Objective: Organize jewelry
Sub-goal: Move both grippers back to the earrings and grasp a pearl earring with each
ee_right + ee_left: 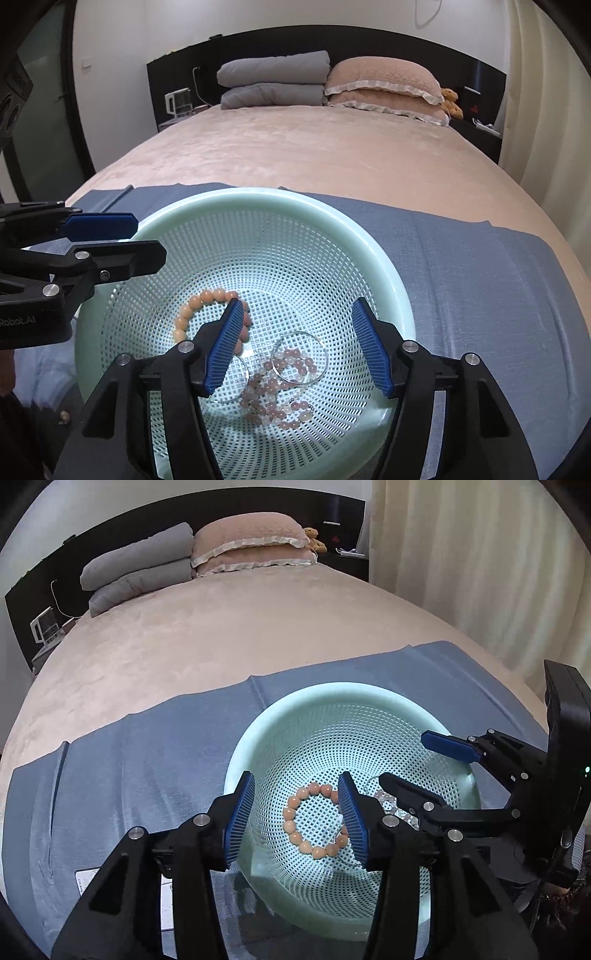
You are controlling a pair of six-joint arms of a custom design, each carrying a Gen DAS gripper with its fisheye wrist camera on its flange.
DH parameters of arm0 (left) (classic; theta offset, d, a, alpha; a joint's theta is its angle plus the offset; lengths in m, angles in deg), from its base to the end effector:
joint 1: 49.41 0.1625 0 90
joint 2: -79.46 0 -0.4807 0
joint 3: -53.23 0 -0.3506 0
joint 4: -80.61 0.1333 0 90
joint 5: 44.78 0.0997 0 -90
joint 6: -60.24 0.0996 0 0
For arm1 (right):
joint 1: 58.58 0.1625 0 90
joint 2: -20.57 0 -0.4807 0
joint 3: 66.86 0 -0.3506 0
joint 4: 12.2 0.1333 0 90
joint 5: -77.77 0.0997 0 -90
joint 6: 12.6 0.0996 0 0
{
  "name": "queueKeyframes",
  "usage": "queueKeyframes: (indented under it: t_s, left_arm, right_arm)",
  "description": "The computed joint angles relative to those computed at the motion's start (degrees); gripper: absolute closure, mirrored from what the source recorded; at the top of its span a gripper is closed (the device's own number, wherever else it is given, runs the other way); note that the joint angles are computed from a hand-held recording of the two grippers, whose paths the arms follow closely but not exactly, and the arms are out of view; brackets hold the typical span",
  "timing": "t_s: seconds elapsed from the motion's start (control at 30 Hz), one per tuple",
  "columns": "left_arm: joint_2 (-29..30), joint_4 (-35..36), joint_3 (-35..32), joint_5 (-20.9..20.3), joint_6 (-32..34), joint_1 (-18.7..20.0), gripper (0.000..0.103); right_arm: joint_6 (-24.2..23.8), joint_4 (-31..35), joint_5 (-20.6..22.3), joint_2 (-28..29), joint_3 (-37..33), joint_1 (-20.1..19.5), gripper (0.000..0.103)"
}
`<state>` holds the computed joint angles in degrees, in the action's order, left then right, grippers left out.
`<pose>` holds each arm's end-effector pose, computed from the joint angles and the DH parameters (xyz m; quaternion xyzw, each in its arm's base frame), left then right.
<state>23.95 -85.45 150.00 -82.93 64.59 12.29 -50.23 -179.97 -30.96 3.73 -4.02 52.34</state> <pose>-0.1231 -0.6751 0.3339 0.1158 0.8604 -0.3497 0.3523 0.3939 -0.7466 0.0219 0.4252 -0.8496 0.2445 0.1941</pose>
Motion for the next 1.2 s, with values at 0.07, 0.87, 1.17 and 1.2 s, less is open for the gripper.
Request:
queueKeyframes:
  t_s: [0.07, 0.87, 1.17, 1.2]
  left_arm:
    - [-1.32, -2.4, 2.0, -0.23, 0.71, -0.92, 0.044]
    - [-15.34, -3.78, 33.9, 9.06, -18.55, -11.45, 0.039]
    - [-11.67, -15.23, 37.39, 6.55, -11.1, -9.48, 0.039]
    - [-11.38, -15.82, 37.27, 6.06, -10.5, -8.99, 0.039]
  right_arm:
    - [-0.47, -2.61, 1.51, -1.78, 2.78, -0.05, 0.046]
    - [-11.65, -17.3, 8.48, -19.36, 39.43, 0.3, 0.046]
    - [-13.24, -15.71, 7.76, -16.89, 37.8, -0.94, 0.047]
    - [-13.49, -15.15, 8.15, -16.73, 37.75, -1.19, 0.048]
